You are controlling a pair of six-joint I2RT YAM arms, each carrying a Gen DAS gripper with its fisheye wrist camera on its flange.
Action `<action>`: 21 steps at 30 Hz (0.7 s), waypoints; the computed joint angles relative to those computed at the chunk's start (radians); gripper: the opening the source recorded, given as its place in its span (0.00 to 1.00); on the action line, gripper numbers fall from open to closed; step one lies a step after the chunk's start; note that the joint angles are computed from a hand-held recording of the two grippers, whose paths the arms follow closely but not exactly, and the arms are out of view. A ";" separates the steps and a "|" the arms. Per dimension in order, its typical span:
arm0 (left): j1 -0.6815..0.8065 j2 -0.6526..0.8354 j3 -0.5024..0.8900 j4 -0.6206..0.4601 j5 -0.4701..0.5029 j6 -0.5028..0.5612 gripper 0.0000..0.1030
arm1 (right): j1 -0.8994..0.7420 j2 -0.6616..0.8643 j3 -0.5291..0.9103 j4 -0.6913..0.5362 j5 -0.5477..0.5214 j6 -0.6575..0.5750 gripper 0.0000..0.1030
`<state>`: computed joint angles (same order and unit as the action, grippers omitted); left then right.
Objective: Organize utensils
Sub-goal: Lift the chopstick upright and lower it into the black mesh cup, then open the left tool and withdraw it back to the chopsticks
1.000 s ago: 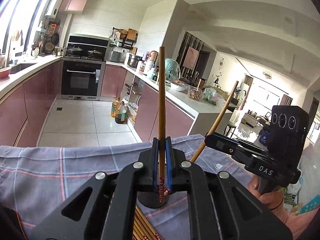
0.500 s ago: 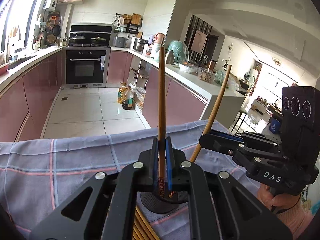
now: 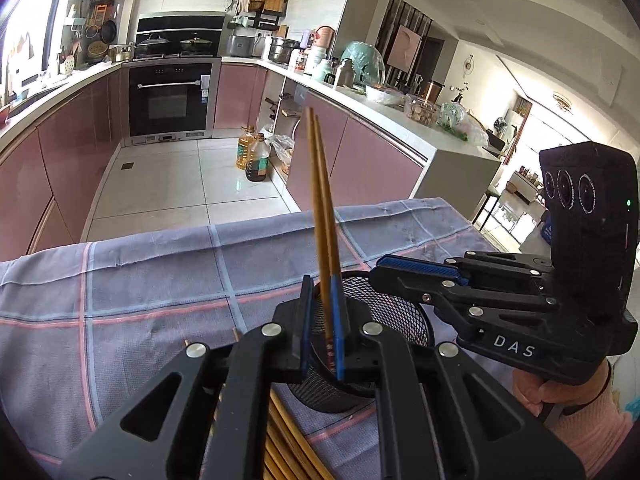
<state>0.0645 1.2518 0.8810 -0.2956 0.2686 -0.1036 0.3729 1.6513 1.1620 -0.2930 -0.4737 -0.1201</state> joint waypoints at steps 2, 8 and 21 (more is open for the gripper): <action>0.002 -0.008 -0.009 0.007 -0.008 -0.005 0.15 | -0.004 -0.010 -0.014 0.013 -0.006 0.005 0.08; 0.020 -0.150 -0.100 0.026 -0.061 -0.007 0.35 | -0.023 -0.122 -0.118 0.064 -0.052 0.007 0.22; 0.252 -0.432 -0.371 -0.132 -0.015 0.181 0.43 | 0.095 -0.272 -0.375 0.080 -0.049 -0.047 0.43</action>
